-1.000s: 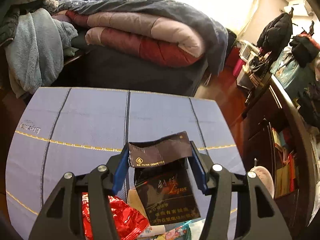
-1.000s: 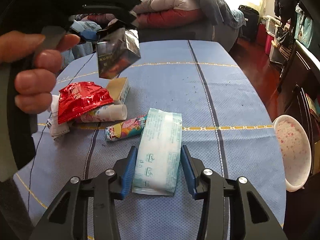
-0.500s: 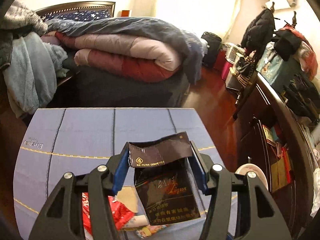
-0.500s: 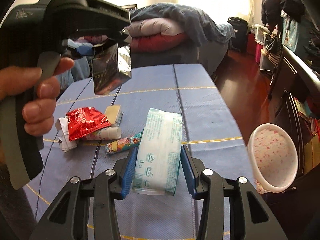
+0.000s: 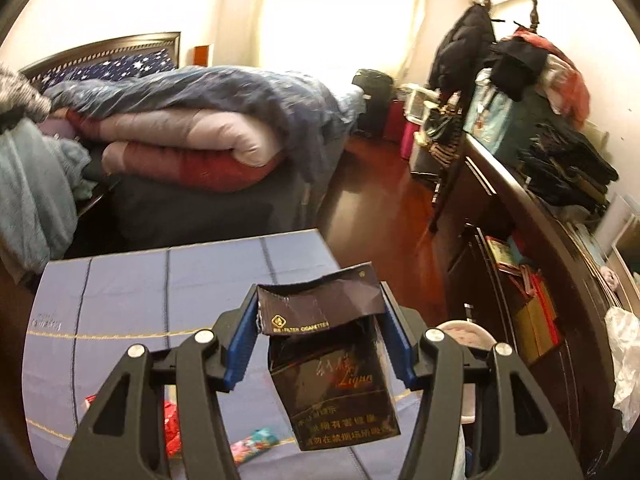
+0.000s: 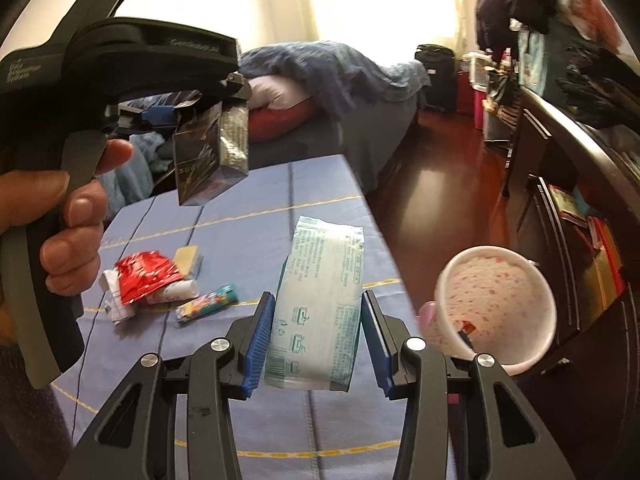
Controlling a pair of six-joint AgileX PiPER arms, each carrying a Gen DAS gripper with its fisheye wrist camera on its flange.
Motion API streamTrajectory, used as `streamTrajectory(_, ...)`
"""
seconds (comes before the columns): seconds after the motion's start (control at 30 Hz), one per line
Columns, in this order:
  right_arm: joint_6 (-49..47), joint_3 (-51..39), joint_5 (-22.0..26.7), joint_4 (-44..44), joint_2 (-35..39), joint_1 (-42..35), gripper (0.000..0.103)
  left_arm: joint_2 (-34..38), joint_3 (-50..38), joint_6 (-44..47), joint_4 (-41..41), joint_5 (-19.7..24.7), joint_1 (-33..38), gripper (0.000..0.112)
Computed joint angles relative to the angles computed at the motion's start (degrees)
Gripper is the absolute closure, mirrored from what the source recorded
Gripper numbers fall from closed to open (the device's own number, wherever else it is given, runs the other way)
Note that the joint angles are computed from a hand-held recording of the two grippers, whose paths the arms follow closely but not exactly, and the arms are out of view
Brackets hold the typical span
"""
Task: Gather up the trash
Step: 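Lower the cigarette box and tissue pack into the bin and open both tools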
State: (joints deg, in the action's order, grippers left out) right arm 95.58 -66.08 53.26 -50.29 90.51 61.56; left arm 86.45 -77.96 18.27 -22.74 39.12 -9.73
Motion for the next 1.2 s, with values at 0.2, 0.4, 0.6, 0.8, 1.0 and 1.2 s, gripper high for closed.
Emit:
streamTrajectory(0.2, 4.53, 5.09, 4.49, -2.13, -5.37, 1.09, 0.059, -0.72, -0.76, -4.08, 3.64, -0.70, -6.43, 0.056)
streamTrajectory(0.4, 7.90, 10.71, 7.81, -3.00, -10.49, 0.62, 0.059, 0.72, -1.76, -9.08, 8.28, -2.15, -14.02, 0.056)
streamTrajectory(0.6, 9.95, 16.63, 10.28, -2.86, -16.17, -1.48, 0.059, 4.37, -3.69, -13.50, 12.49, -3.38, -21.42, 0.056)
streamTrajectory(0.8, 10.56, 22.07, 11.15, -2.07, -21.57, -5.25, 0.059, 8.52, -6.24, -16.44, 15.42, -4.16, -27.09, 0.056)
streamTrajectory(1.0, 9.60, 25.80, 9.33, -1.25, -24.18, -9.97, 0.059, 12.30, -8.46, -18.26, 17.21, -4.56, -30.58, 0.056)
streamTrajectory(1.2, 8.39, 29.11, 5.64, -0.38, -25.25, -15.24, 0.059, 17.20, -11.55, -19.60, 18.81, -4.25, -33.04, 0.056)
